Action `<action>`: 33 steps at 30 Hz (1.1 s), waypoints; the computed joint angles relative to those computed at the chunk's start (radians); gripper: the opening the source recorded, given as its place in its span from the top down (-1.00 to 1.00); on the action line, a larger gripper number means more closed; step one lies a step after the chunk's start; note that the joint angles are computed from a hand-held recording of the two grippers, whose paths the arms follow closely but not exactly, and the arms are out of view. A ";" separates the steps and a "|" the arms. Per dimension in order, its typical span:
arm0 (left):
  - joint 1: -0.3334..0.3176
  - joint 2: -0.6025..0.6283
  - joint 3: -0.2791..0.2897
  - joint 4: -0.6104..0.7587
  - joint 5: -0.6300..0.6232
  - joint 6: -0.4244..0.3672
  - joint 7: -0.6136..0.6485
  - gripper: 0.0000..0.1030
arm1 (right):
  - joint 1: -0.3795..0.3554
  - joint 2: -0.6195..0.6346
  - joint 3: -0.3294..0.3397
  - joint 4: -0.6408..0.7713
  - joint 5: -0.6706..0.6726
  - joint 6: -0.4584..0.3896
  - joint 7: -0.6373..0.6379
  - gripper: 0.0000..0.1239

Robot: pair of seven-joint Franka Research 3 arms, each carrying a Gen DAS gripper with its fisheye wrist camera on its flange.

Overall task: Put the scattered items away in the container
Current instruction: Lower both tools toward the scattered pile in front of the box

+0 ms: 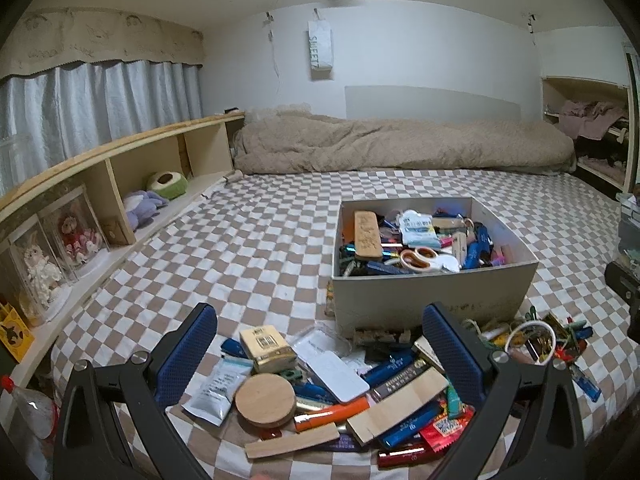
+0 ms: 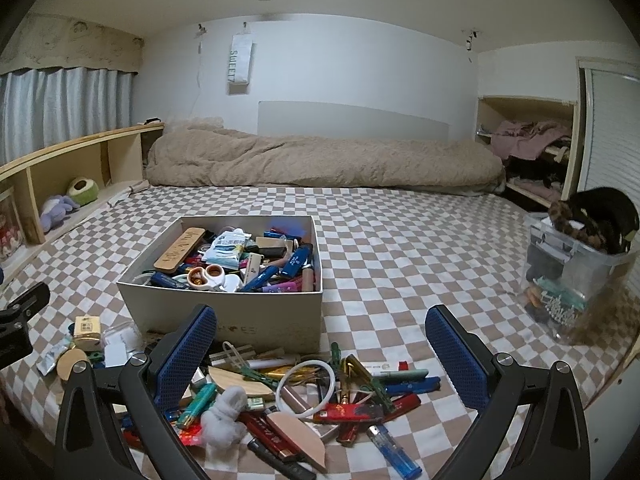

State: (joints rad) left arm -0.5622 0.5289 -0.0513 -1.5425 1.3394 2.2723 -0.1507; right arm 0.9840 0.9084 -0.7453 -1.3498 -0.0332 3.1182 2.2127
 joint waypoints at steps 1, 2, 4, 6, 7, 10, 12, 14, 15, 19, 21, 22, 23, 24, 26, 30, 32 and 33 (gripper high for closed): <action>0.004 0.004 -0.003 -0.001 -0.003 0.013 0.005 -1.00 | -0.009 -0.001 0.013 0.000 0.001 0.000 -0.005 -0.66; 0.006 0.008 -0.005 -0.003 -0.005 0.026 0.012 -1.00 | -0.020 -0.001 0.028 -0.003 0.001 0.011 -0.013 -0.66; 0.008 0.020 -0.006 -0.001 -0.011 0.049 0.027 -1.00 | -0.021 0.005 0.032 -0.012 0.010 0.024 -0.023 -0.66; 0.008 0.032 -0.006 -0.001 -0.020 0.071 0.042 -1.00 | -0.036 0.000 0.063 -0.017 0.015 0.007 -0.054 -0.66; 0.009 0.041 -0.008 0.001 -0.029 0.086 0.050 -1.00 | -0.051 -0.006 0.089 -0.018 0.012 -0.001 -0.071 -0.66; 0.007 0.063 -0.005 0.009 -0.052 0.129 0.064 -1.00 | -0.106 -0.029 0.179 -0.023 0.002 -0.029 -0.119 -0.66; 0.007 0.081 -0.004 0.016 -0.074 0.158 0.074 -1.00 | -0.145 -0.044 0.241 -0.029 -0.008 -0.045 -0.149 -0.66; 0.004 0.101 -0.001 0.031 -0.106 0.175 0.090 -1.00 | -0.174 -0.057 0.290 -0.044 -0.017 -0.050 -0.171 -0.66; 0.004 0.110 -0.001 0.037 -0.125 0.187 0.101 -1.00 | -0.189 -0.063 0.314 -0.050 -0.021 -0.055 -0.186 -0.66; -0.005 0.144 0.012 0.056 -0.189 0.205 0.128 -1.00 | -0.274 -0.085 0.447 -0.067 -0.026 -0.088 -0.271 -0.66; -0.009 0.155 0.018 0.060 -0.216 0.214 0.130 -1.00 | -0.292 -0.081 0.478 -0.064 -0.030 -0.120 -0.299 -0.66; -0.010 0.160 0.021 0.059 -0.229 0.222 0.128 -1.00 | -0.283 -0.072 0.468 -0.056 -0.042 -0.148 -0.302 -0.66; -0.012 0.162 0.024 0.054 -0.238 0.233 0.126 -1.00 | -0.273 -0.065 0.457 -0.050 -0.058 -0.173 -0.300 -0.66; -0.015 0.166 0.027 0.053 -0.245 0.239 0.125 -1.00 | -0.264 -0.058 0.446 -0.043 -0.079 -0.202 -0.299 -0.66; -0.019 0.181 0.028 0.056 -0.268 0.242 0.136 -1.00 | -0.268 -0.050 0.452 -0.032 -0.116 -0.252 -0.307 -0.66; -0.013 0.211 0.022 0.059 -0.329 0.275 0.152 -1.00 | -0.276 -0.035 0.456 0.001 -0.198 -0.364 -0.312 -0.66; -0.011 0.227 0.021 0.065 -0.367 0.291 0.159 -1.00 | -0.289 -0.029 0.467 0.014 -0.225 -0.405 -0.304 -0.66; -0.013 0.230 0.023 0.066 -0.383 0.295 0.162 -1.00 | -0.296 -0.032 0.471 0.011 -0.236 -0.417 -0.294 -0.66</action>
